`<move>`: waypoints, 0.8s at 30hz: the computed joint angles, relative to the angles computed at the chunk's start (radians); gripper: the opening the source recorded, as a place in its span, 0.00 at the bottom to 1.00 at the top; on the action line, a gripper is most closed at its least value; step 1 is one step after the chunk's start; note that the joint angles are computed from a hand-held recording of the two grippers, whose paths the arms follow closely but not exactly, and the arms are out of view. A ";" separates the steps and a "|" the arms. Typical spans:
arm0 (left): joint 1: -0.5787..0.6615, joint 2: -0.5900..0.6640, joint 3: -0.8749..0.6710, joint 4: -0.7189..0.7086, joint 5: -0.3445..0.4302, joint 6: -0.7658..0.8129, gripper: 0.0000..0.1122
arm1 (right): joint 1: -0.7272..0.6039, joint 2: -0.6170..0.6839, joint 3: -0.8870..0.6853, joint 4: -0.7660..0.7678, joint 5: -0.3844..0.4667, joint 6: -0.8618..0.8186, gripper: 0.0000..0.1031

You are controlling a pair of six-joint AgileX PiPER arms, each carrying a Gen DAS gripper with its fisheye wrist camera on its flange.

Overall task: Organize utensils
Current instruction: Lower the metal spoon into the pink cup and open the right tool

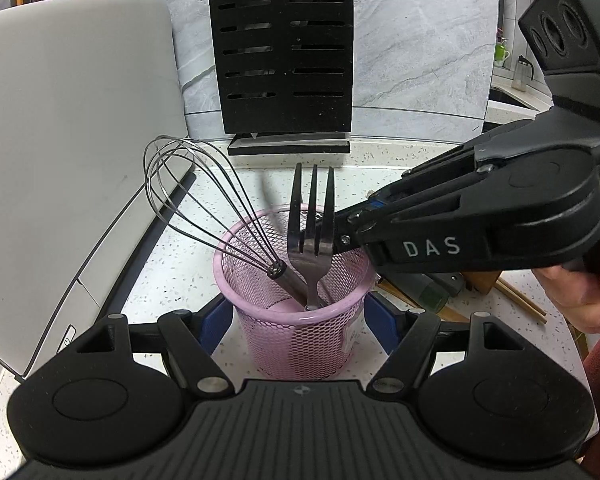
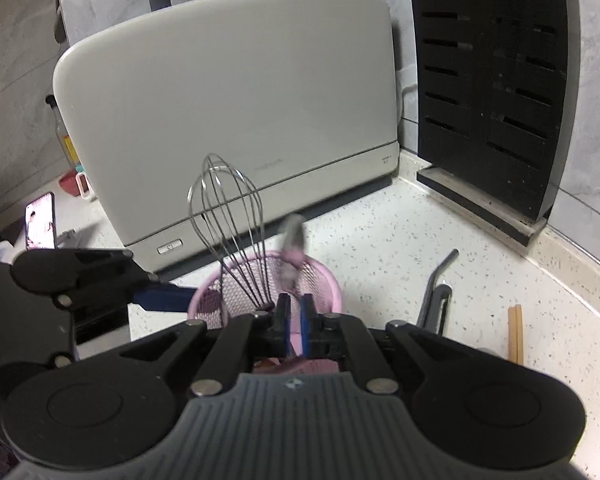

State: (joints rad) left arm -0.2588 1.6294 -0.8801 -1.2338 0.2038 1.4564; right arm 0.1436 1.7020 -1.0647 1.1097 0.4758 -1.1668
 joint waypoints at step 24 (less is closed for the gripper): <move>0.009 0.001 -0.004 0.014 0.013 -0.015 0.74 | -0.106 0.020 -0.104 -0.316 0.012 0.405 0.32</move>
State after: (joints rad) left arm -0.2497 1.6302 -0.8837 -1.2195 0.2170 1.4410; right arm 0.0378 1.7219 -1.1684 0.7934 0.4882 -0.7613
